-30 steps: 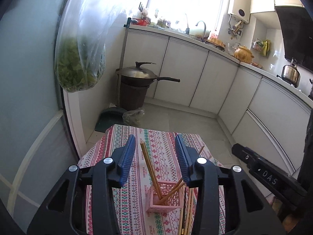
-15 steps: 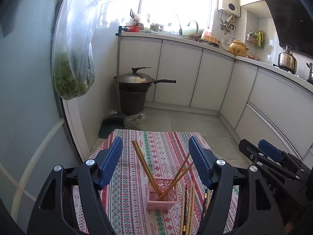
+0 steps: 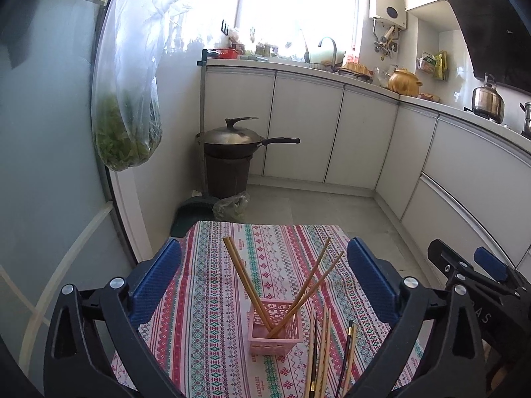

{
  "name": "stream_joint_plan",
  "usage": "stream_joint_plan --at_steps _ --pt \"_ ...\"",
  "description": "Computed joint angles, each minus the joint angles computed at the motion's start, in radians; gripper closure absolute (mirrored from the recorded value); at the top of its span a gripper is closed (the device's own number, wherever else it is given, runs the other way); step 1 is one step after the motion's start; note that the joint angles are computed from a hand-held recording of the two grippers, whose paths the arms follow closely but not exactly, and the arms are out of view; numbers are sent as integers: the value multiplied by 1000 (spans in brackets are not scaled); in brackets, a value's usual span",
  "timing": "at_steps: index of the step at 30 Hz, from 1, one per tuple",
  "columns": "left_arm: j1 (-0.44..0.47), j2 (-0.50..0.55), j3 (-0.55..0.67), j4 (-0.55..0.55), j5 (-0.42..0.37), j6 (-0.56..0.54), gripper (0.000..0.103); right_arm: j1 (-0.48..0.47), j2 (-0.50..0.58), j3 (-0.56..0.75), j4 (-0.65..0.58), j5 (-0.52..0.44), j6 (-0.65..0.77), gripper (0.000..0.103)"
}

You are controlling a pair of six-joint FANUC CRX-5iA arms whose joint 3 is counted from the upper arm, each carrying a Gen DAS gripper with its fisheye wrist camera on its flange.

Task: Organize utensils
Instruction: 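Open the left gripper and lower it toward the remaining chopsticks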

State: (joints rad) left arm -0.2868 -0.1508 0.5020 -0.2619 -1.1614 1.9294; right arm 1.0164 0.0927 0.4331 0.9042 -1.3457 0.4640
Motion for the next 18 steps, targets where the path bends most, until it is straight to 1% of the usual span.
stream_joint_plan --at_steps 6,11,15,18 --pt "-5 12 10 5 -18 -10 7 -14 -12 7 -54 -33 -10 7" --pt "-14 18 10 9 -28 -23 7 -42 -56 -17 -126 -48 -59 7" --pt "-14 28 16 62 -40 -73 7 -81 -120 -55 -195 -52 -146 7" --pt "-28 35 12 135 -51 -139 7 -140 -180 -93 -246 -37 -236 7"
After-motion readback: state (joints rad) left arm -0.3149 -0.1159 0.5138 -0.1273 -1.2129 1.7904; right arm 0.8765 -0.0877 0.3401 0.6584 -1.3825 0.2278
